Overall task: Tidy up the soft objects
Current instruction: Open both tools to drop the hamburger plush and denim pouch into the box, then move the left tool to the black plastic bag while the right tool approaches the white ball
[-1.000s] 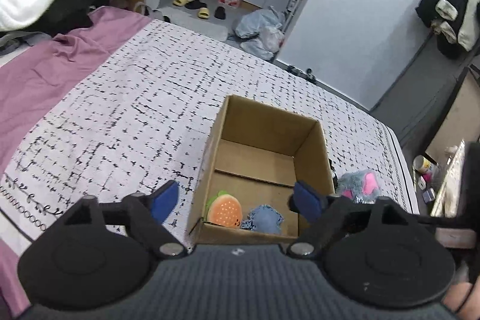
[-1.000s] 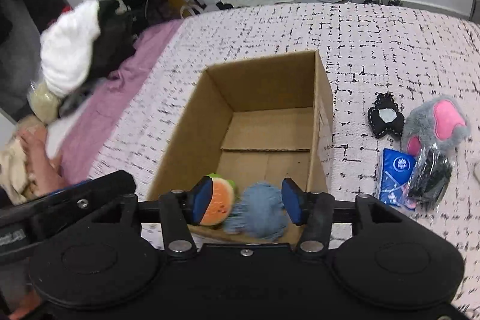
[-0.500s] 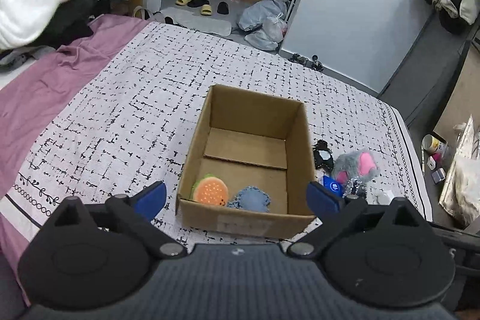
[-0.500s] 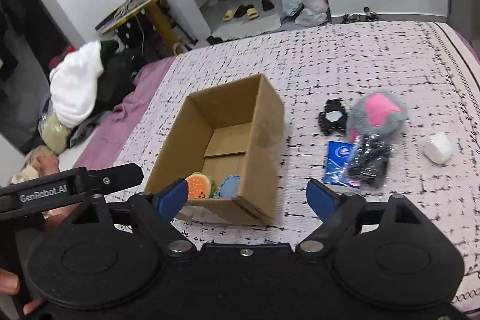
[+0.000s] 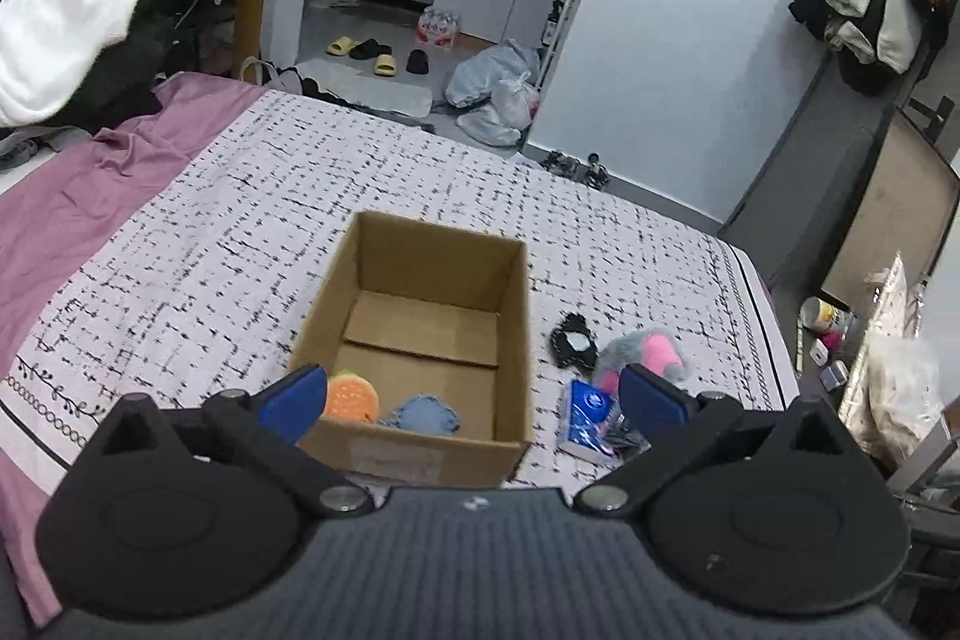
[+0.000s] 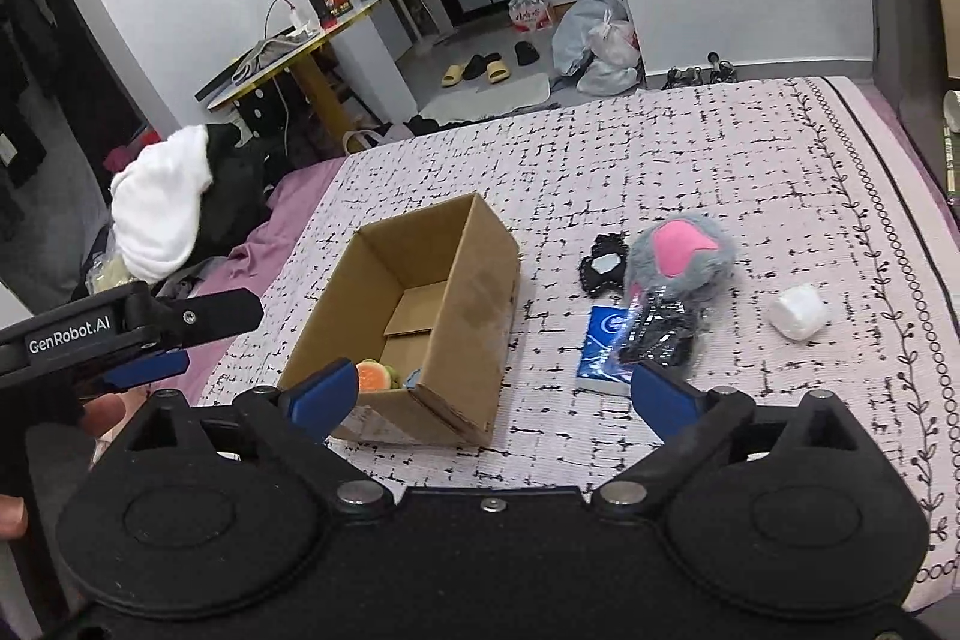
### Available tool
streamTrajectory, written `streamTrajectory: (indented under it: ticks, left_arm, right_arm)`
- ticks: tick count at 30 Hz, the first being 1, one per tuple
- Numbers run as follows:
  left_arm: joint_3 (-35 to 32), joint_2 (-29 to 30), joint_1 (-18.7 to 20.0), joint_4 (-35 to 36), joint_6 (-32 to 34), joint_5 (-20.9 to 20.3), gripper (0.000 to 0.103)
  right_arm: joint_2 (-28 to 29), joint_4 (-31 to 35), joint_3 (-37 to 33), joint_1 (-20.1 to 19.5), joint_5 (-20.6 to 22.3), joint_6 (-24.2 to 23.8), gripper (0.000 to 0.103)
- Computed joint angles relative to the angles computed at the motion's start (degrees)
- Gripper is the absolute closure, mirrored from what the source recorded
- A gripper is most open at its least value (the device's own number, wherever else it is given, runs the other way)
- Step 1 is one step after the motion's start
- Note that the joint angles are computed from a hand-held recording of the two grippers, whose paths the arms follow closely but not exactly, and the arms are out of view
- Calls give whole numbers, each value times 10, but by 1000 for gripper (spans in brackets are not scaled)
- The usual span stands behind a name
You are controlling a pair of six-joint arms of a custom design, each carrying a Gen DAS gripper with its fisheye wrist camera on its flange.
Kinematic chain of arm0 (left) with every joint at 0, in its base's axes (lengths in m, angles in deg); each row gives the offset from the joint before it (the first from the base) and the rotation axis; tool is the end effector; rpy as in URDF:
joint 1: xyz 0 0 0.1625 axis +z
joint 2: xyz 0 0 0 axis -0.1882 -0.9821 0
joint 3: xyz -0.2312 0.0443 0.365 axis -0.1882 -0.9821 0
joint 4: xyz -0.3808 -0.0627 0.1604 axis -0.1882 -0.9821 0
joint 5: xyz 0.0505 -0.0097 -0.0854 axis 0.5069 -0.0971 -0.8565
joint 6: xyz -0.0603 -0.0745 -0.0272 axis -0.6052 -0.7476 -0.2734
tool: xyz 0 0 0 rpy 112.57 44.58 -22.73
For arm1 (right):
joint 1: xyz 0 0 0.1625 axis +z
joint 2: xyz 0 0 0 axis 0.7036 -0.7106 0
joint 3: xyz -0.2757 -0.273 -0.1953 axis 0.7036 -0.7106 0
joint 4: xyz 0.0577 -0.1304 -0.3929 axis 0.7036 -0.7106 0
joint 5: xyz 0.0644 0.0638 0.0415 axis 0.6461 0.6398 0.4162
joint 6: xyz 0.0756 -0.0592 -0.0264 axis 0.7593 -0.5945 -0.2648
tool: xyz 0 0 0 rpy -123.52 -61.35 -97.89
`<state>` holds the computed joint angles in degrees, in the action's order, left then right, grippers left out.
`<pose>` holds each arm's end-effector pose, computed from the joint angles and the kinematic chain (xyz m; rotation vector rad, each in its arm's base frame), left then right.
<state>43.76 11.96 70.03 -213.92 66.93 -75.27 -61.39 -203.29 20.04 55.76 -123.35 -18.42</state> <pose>-0.2142 -0.7608 0.2676 0.1518 2.3760 -1.0784 0.2475 -0.7604 0.1392 0.5520 -2.6020 0.9349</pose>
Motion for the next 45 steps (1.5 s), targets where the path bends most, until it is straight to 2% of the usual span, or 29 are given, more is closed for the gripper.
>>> streamTrajectory:
  ticks: [3,8,12,16,22,29,38,45]
  left_arm:
    - [8,-2,-3,4,-4,-16,0]
    - [19,5,-13,-28,27,-8,0]
    - [12,7,-14,5,6,-18,0]
    - [4,22,-21,5,29,9,0]
    - [-14,37,-20,48,-5,0,0]
    - [-34,64,-19,55,0,-10,1]
    - [-73,110,-14,38,25,-19,2]
    - [-135,159,-9,50,37,-18,3]
  right_arm:
    - [-13,-11,16,-5,0,-7,5]
    - [-31,-23,39,-15,-1,-17,4]
    - [-44,-30,52,-24,0,-29,4]
    - [-56,-33,63,-34,4,-33,4]
    - [-66,-34,68,-53,9,-25,4]
    - [-72,-38,70,-79,34,-7,5]
    - [-59,-38,48,-107,69,14,8]
    - [-26,-16,-11,-119,84,32,9]
